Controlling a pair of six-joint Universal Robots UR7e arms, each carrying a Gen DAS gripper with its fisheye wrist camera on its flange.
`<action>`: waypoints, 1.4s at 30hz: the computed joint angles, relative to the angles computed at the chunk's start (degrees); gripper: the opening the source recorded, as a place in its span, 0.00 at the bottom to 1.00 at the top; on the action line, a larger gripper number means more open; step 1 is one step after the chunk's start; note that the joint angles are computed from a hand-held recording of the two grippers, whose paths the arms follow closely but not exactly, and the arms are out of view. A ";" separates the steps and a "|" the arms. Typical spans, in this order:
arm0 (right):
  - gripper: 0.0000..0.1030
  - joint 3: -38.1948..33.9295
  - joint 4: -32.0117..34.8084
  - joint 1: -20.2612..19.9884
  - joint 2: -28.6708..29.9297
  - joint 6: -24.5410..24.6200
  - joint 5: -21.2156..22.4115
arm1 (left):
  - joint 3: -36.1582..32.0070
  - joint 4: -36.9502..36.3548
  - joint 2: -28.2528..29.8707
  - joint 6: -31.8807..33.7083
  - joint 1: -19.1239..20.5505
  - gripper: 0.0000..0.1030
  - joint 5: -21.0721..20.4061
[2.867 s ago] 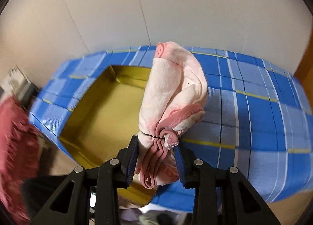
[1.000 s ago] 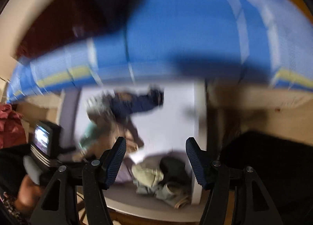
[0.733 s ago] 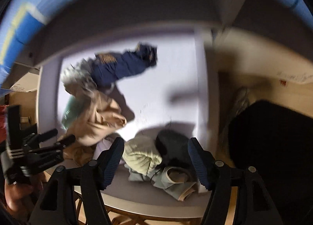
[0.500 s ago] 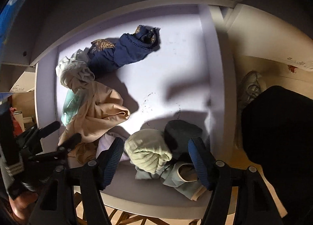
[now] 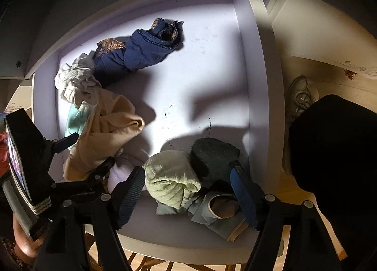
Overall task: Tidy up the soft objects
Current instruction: 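Move the left gripper down onto the beige stockings in the drawer, then grasp the beige stockings with the left gripper and lift them up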
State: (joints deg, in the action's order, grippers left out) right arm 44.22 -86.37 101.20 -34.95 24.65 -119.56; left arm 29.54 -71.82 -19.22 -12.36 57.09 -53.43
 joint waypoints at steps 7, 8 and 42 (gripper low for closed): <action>0.73 0.44 -0.46 -0.43 -0.31 1.01 0.68 | 1.78 -1.07 -0.97 -2.46 0.82 0.79 -0.27; 0.73 0.57 -0.60 -0.47 -0.36 1.09 0.75 | 1.54 -0.98 -0.96 -1.71 1.04 0.77 0.20; 0.73 0.01 -2.52 -0.79 0.43 0.96 2.19 | 9.64 -6.11 -12.77 0.65 -1.88 0.58 -9.09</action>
